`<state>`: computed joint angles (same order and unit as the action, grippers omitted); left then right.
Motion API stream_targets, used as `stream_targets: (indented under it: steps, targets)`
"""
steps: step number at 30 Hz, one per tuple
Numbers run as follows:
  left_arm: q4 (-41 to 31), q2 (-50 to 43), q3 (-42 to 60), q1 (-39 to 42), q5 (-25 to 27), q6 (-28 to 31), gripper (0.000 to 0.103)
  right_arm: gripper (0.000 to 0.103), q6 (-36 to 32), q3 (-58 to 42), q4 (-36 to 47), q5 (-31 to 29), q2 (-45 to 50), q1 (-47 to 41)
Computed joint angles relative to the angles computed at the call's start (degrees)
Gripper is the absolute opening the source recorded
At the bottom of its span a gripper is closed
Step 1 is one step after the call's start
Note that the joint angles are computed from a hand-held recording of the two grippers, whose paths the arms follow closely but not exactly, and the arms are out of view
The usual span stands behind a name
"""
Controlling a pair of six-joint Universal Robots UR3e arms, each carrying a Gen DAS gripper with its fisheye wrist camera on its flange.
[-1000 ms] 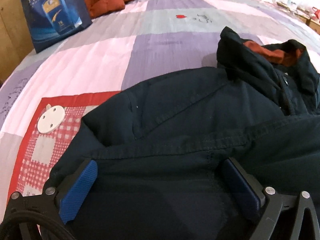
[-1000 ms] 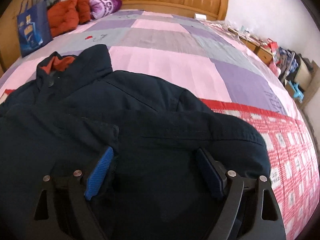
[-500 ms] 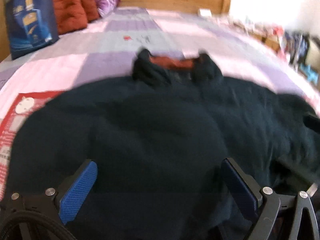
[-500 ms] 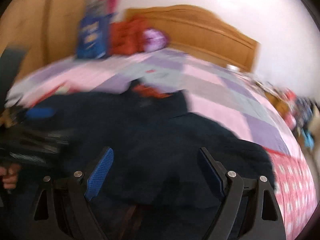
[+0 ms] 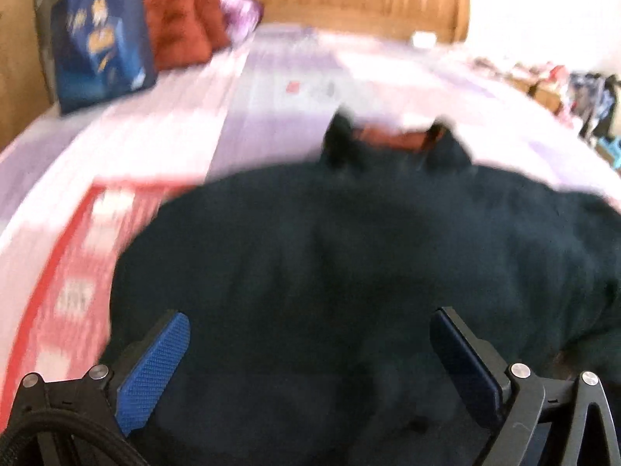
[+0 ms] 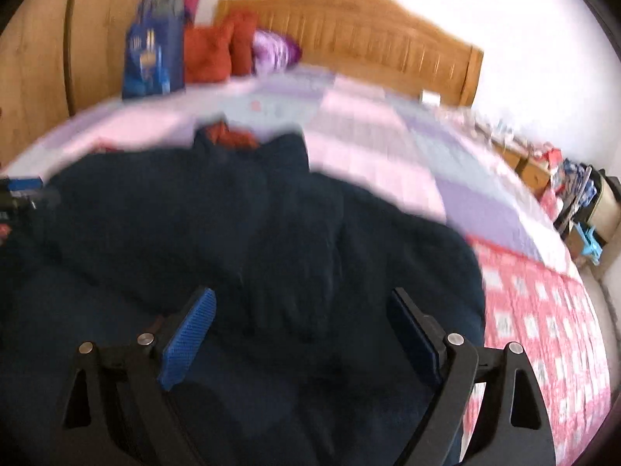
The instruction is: Fold large clothes
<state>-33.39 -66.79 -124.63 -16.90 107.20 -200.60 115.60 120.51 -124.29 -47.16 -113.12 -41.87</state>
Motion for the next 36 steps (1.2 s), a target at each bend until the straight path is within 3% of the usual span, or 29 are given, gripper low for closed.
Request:
stream_targets:
  steps: [1, 4, 6, 9, 11, 13, 15, 18, 22, 25, 27, 28, 30, 33, 34, 36]
  targets:
    - [1.0, -2.6, 1.9, 0.8, -0.2, 1.3, 0.102, 0.091, 5.0, -1.5, -5.1, 0.0, 2.8, 2.8]
    - [-0.2, -13.3, 11.5, 6.6, -3.8, 2.8, 0.102, 0.091, 20.5, -11.3, -18.7, -8.5, 17.3, 17.7]
    - [-4.0, -22.2, 19.1, 10.1, -4.4, 2.6, 0.102, 0.091, 24.8, -18.7, -21.8, -14.5, 26.1, 26.5]
    - [-8.0, -29.1, 23.4, 14.0, -4.2, 1.6, 0.102, 0.091, 25.6, -31.8, -17.6, -24.8, 38.5, 36.5]
    - [-7.7, -28.5, 19.7, 16.5, -5.4, 2.0, 0.103, 0.091, 25.2, -37.7, -16.8, -31.9, 45.4, 38.2]
    - [-1.8, -26.4, 14.1, 18.1, -7.8, 4.5, 0.103, 0.092, 28.6, -45.5, -9.8, -31.0, 50.8, 33.0]
    - [-0.3, -27.8, 14.0, 15.6, -4.3, 6.0, 0.103, 0.093, 29.7, -48.4, -4.6, -26.1, 52.6, 26.4]
    - [3.2, -29.3, 12.7, 13.8, -1.8, 4.9, 0.103, 0.093, 27.0, -42.6, -11.7, -24.9, 50.8, 23.3]
    - [-1.5, -26.7, 14.4, 13.4, -1.5, 4.4, 0.102, 0.093, 28.3, -33.5, -21.0, -26.1, 44.2, 23.4]
    - [0.1, -16.9, 7.7, 13.5, -3.4, 5.7, 0.102, 0.093, 25.6, -19.9, -24.6, -15.8, 31.5, 14.4]
    - [1.5, -8.1, 0.2, 13.3, -3.1, 6.9, 0.102, 0.093, 21.0, -14.4, -26.4, -19.9, 28.8, 9.7]
    - [0.3, -3.5, -3.0, 13.5, -2.3, 7.9, 0.103, 0.093, 19.5, -15.1, -23.3, -21.9, 29.4, 7.5]
    - [-5.7, 7.2, -9.1, 15.2, -1.5, 8.2, 0.102, 0.093, 18.7, -15.4, -14.6, -16.8, 27.9, -2.1]
    - [-20.2, 21.9, -12.4, 17.1, -1.6, 3.8, 0.102, 0.093, 16.3, -6.4, -15.1, -11.7, 16.0, -12.5]
    - [-25.3, 25.2, -11.9, 14.5, -1.3, 0.0, 0.102, 0.093, 13.5, -3.1, -11.2, -8.8, 10.4, -15.7]
    - [-30.5, 25.2, -9.8, 3.4, 0.5, -7.8, 0.102, 0.093, -1.2, 0.2, 5.6, -5.4, -1.6, -19.6]
